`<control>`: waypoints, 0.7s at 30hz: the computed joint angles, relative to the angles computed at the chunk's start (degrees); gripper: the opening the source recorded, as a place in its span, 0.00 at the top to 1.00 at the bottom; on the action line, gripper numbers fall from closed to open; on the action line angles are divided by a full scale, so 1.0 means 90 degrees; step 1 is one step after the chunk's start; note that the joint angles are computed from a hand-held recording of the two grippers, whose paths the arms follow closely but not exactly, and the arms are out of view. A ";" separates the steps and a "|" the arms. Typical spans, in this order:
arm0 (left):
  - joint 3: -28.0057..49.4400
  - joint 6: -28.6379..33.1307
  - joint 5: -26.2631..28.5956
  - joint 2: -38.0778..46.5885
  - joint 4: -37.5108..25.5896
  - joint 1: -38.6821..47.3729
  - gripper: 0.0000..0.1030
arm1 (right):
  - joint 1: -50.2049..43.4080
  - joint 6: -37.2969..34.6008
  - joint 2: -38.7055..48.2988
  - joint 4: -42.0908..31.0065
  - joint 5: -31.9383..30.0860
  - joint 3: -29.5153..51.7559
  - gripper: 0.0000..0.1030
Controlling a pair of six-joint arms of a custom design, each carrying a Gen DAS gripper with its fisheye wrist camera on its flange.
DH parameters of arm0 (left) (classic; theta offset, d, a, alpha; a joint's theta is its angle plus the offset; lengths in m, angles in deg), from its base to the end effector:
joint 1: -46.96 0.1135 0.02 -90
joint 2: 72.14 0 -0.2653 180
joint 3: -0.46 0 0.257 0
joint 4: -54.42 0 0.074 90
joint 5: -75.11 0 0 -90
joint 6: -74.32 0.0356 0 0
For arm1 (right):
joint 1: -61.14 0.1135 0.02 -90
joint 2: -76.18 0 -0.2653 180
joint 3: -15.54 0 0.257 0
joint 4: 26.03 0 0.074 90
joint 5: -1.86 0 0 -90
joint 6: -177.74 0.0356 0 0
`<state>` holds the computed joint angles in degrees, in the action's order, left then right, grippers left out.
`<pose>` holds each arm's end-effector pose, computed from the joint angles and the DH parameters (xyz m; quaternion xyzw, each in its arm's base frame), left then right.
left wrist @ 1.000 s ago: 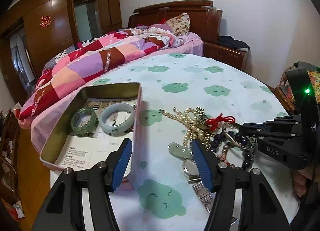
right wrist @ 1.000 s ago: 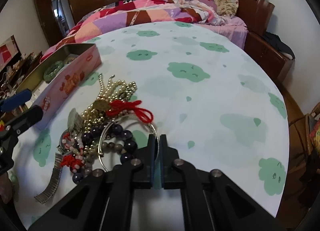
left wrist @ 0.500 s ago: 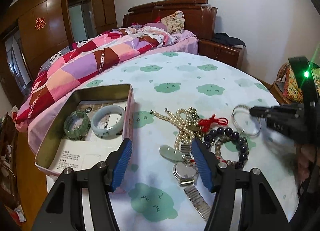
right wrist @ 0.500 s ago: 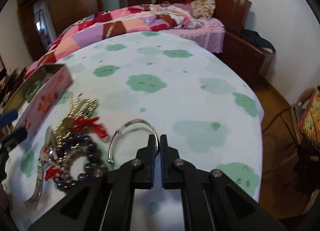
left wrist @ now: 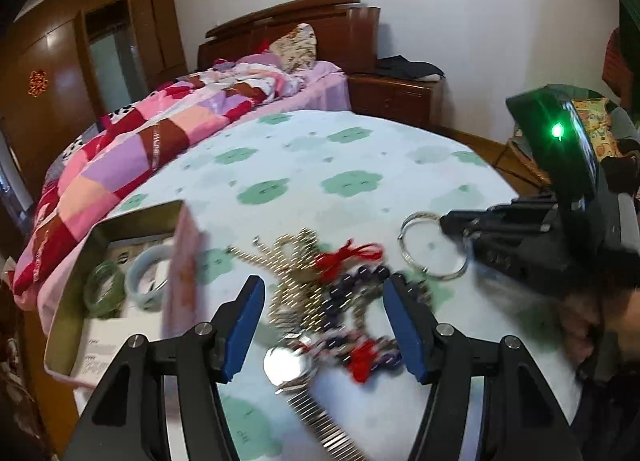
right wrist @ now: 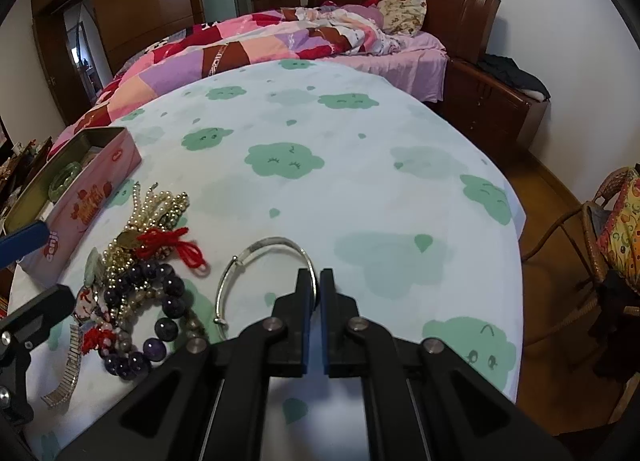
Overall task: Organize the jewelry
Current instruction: 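Grasp the silver bangle with the right tool while the left tool grasps the dark purple bead bracelet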
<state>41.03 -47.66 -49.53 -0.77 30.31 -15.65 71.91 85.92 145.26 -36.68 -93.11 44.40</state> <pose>0.1171 -0.1819 0.1488 0.1539 0.9016 -0.0190 0.4038 0.1867 0.0386 0.1104 -0.1177 0.9341 0.0668 0.3304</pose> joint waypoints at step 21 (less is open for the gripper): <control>0.0604 0.0327 0.1744 0.1589 0.0624 0.0332 0.87 | -0.0271 -0.0391 -0.0417 -0.0020 -0.0192 -0.0380 0.95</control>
